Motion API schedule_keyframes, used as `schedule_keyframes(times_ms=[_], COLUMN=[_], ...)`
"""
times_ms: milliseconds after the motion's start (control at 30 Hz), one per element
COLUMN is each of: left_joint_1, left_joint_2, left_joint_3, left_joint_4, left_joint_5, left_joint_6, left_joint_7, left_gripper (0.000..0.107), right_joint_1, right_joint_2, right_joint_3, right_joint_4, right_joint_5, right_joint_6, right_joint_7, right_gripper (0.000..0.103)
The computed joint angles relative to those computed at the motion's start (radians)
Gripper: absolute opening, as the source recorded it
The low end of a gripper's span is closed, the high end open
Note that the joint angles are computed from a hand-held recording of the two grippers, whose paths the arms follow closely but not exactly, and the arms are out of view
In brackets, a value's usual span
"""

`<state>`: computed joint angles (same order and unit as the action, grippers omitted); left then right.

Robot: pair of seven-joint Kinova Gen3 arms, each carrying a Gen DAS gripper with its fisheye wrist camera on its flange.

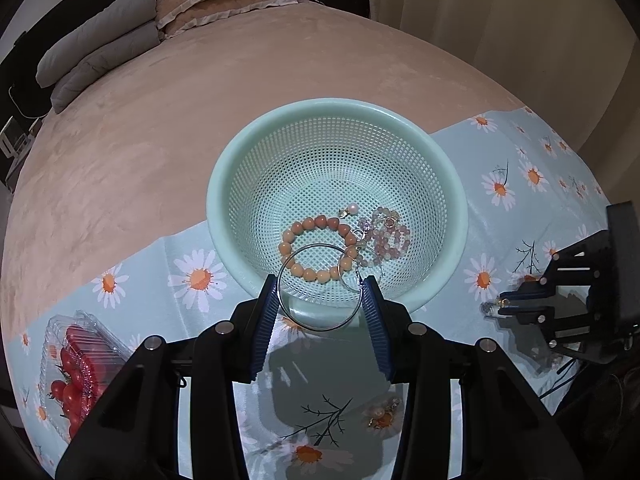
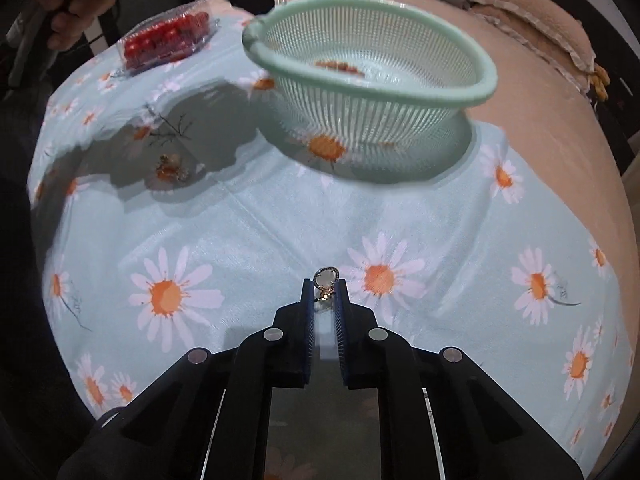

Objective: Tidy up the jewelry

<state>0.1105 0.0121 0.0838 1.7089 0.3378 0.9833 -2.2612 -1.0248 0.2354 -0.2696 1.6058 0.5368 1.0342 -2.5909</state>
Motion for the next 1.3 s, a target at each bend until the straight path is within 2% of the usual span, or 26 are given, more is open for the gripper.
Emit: schedule_keyframes(times_ms=[67, 100, 267, 333, 433, 533, 633, 700, 767, 800, 833, 867, 967, 1100, 1200, 1300], left_joint_1=[0.003, 0.007, 0.021, 0.025, 0.032, 0.034, 0.038, 0.036, 0.032, 0.032, 0.033, 0.034, 0.028, 0.027, 0.026, 0.022], left_joint_2=[0.003, 0.004, 0.011, 0.018, 0.026, 0.04, 0.054, 0.056, 0.06, 0.062, 0.065, 0.066, 0.067, 0.071, 0.071, 0.071], left_joint_3=[0.002, 0.006, 0.015, 0.017, 0.022, 0.024, 0.028, 0.028, 0.028, 0.028, 0.029, 0.03, 0.031, 0.032, 0.033, 0.031], left_joint_4=[-0.005, -0.008, -0.029, -0.036, -0.043, -0.055, -0.059, -0.052, -0.048, -0.047, -0.046, -0.045, -0.044, -0.04, -0.033, -0.026], left_joint_5=[-0.004, -0.015, -0.048, -0.054, -0.068, -0.075, -0.086, -0.083, -0.071, -0.07, -0.073, -0.074, -0.051, -0.034, -0.024, -0.015], left_joint_6=[0.001, -0.001, -0.01, -0.011, -0.021, -0.027, -0.035, -0.041, -0.042, -0.042, -0.042, -0.043, -0.038, -0.036, -0.038, -0.04], left_joint_7=[0.0, 0.004, 0.029, 0.033, 0.031, 0.032, 0.037, 0.025, 0.011, 0.011, 0.013, 0.014, 0.0, -0.008, -0.018, -0.029], left_gripper=[0.044, 0.044, 0.044, 0.044, 0.044, 0.044, 0.044, 0.044, 0.044, 0.044, 0.044, 0.044, 0.044, 0.044, 0.044, 0.044], right_joint_1=[0.009, 0.035, 0.132, 0.162, 0.148, 0.165, 0.172, 0.16, 0.197, 0.209, 0.205, 0.182, 0.068, -0.046, -0.125, -0.249], right_joint_2=[-0.035, -0.04, 0.011, 0.013, 0.028, 0.061, 0.083, 0.065, 0.039, 0.03, 0.023, 0.018, 0.026, 0.081, 0.06, 0.057], right_joint_3=[-0.042, -0.089, -0.257, -0.298, -0.256, -0.255, -0.241, -0.204, -0.221, -0.225, -0.212, -0.182, -0.043, 0.142, 0.281, 0.406], right_joint_4=[-0.012, -0.037, -0.212, -0.245, -0.303, -0.349, -0.365, -0.314, -0.243, -0.206, -0.167, -0.126, -0.029, 0.008, 0.076, 0.132], right_joint_5=[0.074, 0.095, 0.221, 0.249, 0.25, 0.269, 0.265, 0.234, 0.17, 0.132, 0.096, 0.077, 0.083, 0.094, 0.067, 0.123], right_joint_6=[0.007, 0.031, 0.234, 0.283, 0.294, 0.31, 0.299, 0.24, 0.159, 0.118, 0.077, 0.037, -0.067, -0.107, -0.227, -0.29], right_joint_7=[-0.015, -0.01, 0.106, 0.147, 0.232, 0.287, 0.301, 0.284, 0.273, 0.282, 0.277, 0.256, 0.137, -0.026, -0.148, -0.27], right_gripper=[0.009, 0.009, 0.007, 0.006, 0.006, 0.006, 0.006, 0.007, 0.009, 0.017, 0.026, 0.029, 0.03, 0.03, 0.031, 0.031])
